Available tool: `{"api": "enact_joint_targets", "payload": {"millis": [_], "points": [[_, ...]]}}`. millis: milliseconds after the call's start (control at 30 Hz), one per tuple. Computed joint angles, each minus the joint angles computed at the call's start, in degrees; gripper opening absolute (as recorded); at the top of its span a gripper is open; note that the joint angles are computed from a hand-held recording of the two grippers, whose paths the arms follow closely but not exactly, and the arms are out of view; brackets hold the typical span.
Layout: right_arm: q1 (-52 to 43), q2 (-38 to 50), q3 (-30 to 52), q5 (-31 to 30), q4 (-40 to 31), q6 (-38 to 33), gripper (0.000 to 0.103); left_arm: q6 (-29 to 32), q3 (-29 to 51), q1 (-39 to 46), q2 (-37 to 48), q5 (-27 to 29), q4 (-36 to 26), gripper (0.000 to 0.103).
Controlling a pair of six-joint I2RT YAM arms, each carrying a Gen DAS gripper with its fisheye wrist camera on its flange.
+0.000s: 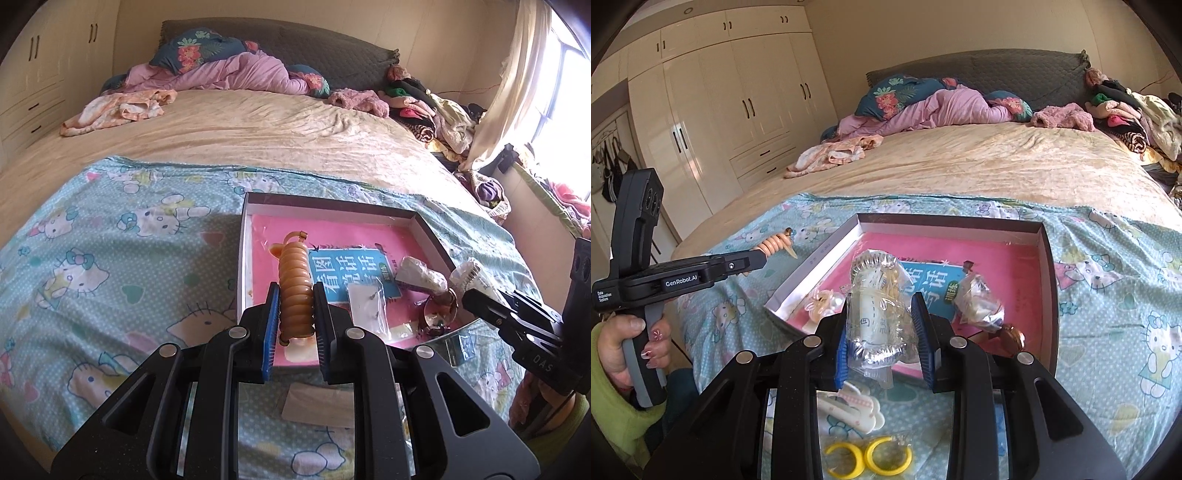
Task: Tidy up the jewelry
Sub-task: 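Carry the hair tie and tube package into the pink box and open both tools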
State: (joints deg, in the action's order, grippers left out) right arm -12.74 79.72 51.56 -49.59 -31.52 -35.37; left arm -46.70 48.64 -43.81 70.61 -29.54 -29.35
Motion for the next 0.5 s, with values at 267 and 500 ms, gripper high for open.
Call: {"api": "enact_joint_targets", "payload": {"millis": [267, 500], "points": [[1.6, 1.6, 1.1, 1.5, 4.0, 3.9, 0.028, 4.1, 1.4, 2.8, 3.0, 1.9, 3.5, 0.011], [4.3, 4.2, 1.5, 4.3, 6.9, 6.3, 0.028, 6.1, 1.3, 4.9, 5.6, 4.2, 6.6, 0.011]]}}
